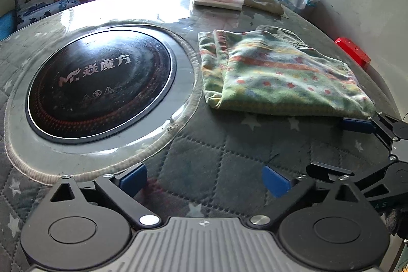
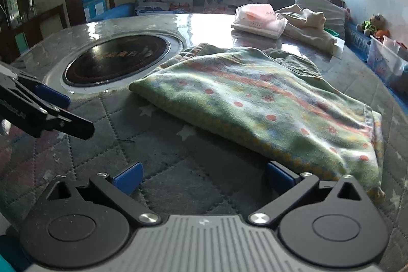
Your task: Fold clothes
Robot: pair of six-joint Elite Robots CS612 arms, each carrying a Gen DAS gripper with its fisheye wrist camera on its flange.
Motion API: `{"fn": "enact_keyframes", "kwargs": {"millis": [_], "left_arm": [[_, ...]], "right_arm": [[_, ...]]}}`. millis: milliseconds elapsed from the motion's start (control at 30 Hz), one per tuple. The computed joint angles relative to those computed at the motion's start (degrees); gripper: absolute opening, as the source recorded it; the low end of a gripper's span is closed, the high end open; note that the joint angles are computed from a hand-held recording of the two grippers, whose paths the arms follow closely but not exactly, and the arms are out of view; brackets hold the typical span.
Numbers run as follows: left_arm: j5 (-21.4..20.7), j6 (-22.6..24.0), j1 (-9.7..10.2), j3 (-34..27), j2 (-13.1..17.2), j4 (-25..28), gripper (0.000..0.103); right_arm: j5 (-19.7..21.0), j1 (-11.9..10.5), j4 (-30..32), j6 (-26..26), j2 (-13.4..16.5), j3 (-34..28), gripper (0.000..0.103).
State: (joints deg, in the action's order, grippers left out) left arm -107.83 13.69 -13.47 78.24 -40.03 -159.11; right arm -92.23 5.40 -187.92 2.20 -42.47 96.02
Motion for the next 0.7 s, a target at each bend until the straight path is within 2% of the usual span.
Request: {"fn": "enact_keyframes", "kwargs": {"millis": [200, 700], "left_arm": [[-0.3, -1.0, 0.27, 0.0, 0.1, -0.2, 0.103], [2.7, -1.0, -0.30, 1.4, -0.5, -1.6, 0.103]], "right_arm": [[-0.2, 0.0, 0.8, 0.3, 0.0, -0.3, 0.103], [-0.3, 0.1, 1.1, 0.5, 0.0, -0.4, 0.103]]}}
